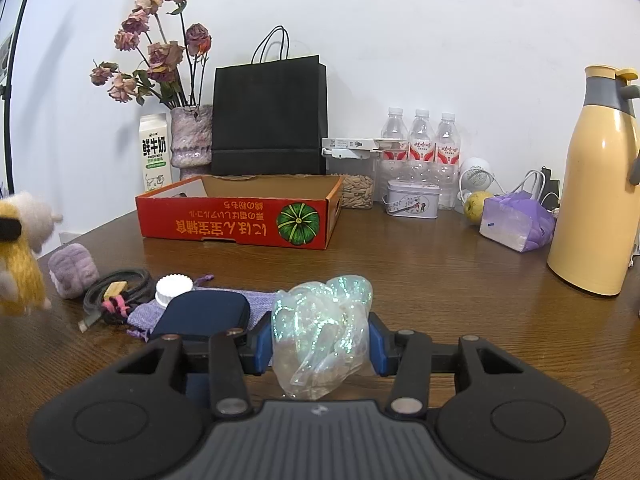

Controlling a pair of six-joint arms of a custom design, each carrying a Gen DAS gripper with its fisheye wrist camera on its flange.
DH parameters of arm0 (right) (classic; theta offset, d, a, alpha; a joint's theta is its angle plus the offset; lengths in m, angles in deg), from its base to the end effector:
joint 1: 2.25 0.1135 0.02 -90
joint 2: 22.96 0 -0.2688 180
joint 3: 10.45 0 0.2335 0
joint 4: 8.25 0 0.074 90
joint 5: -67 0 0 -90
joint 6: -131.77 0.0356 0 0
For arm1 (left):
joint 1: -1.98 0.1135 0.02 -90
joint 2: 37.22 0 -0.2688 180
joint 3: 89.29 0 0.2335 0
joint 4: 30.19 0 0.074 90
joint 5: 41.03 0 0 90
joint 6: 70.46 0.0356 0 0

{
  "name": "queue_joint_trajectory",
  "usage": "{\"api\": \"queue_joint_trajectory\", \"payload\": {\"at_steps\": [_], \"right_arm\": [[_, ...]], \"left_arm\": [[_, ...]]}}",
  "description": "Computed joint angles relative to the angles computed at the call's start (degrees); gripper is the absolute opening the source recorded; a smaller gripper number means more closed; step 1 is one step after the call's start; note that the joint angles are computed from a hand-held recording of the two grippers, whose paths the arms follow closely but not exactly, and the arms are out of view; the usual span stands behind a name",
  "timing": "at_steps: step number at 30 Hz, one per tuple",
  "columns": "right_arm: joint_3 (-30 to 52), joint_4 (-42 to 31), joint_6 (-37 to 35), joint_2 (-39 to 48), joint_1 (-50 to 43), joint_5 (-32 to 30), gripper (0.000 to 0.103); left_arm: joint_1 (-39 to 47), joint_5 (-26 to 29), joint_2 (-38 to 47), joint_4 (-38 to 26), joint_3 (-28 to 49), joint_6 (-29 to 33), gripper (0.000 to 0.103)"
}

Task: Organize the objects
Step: 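Grasp the yellow-white plush sheep with the left gripper and lift it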

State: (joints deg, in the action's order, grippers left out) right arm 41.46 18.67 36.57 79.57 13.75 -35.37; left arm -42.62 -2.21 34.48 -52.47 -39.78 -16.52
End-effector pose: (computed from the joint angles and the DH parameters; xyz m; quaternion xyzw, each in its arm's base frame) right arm 0.3113 0.0972 0.1517 -0.2110 0.8073 0.1410 0.5327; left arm 0.1765 -0.1351 0.2130 -0.1048 0.8418 0.0778 0.5238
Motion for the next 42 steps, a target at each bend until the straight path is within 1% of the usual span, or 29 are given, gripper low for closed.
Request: {"api": "queue_joint_trajectory", "payload": {"at_steps": [3,5,8,9,10,11,12,13,14,15,18,22,26,30,33,36,39,42], "right_arm": [[-0.14,0.31,-0.03,0.02,-0.02,-0.12,0.045],[-0.26,0.48,-0.17,-0.04,0.02,-0.26,0.045],[-0.36,0.6,-0.19,-0.17,0.04,-0.31,0.045],[-0.39,0.6,-0.18,-0.2,0.06,-0.26,0.045],[-0.36,0.61,-0.17,-0.16,0.06,-0.28,0.045],[-0.34,0.55,-0.19,-0.17,0.08,-0.25,0.045],[-0.35,0.51,-0.2,-0.19,0.05,-0.29,0.045],[-0.39,0.5,-0.19,-0.25,0.06,-0.25,0.045],[-0.46,0.52,-0.15,-0.33,0.09,-0.22,0.045],[-0.4,0.46,-0.17,-0.3,0.08,-0.26,0.045],[-0.47,0.49,-0.17,-0.37,0.11,-0.24,0.045],[-0.4,0.48,-0.08,-0.36,-0.14,-0.41,0.046],[-0.21,0.27,-0.09,-0.4,-0.24,-0.58,0.046],[-0.17,0.03,-0.02,-0.53,-0.34,-0.65,0.046],[-0.19,0.02,0.07,-0.53,-0.3,-0.55,0.046],[-0.03,-0.22,0.0,-0.46,-0.27,-0.53,0.046],[0.28,-0.82,-0.09,-0.52,-0.24,-0.5,0.046],[0.41,-1.01,-0.08,-0.5,-0.24,-0.47,0.046]], "left_arm": [[3.35,4.76,-3.99,3.11,-4.72,-0.78,0.056],[6.77,9.13,-6.78,5.01,-7.89,-1.38,0.056],[13.21,16.99,-8.77,9.47,-12.68,-0.69,0.062],[14.75,18.56,-8.71,10.62,-13.79,-0.56,0.066],[15.43,18.82,-8.27,10.99,-14.32,-0.84,0.077],[15.19,17.52,-7.55,10.42,-14.17,-1.61,0.085],[14.24,14.72,-6.78,9.02,-13.73,-2.9,0.1],[12.69,11.15,-6.35,7.91,-13.5,-4.14,0.103],[11.23,8.43,-6.32,7.01,-13.38,-4.81,0.103],[10.07,7.22,-6.99,6.25,-13.37,-4.48,0.103],[6.08,5.76,-8.39,4.36,-12.96,-4.15,0.103],[2.02,5.23,-3.91,3.6,-10.25,-2.15,0.103],[2.23,4.62,0.41,3.35,-8.53,-0.94,0.103],[5.93,7.6,1.57,4.76,-8.95,-0.6,0.103],[7.57,10.23,3.06,7.29,-9.79,0.5,0.103],[9.08,12.01,3.21,10.11,-11.09,-0.03,0.103],[10.06,12.89,3.48,12.05,-11.84,-1.12,0.103],[10.02,11.81,3.67,13.75,-12.77,-2.45,0.101]]}}
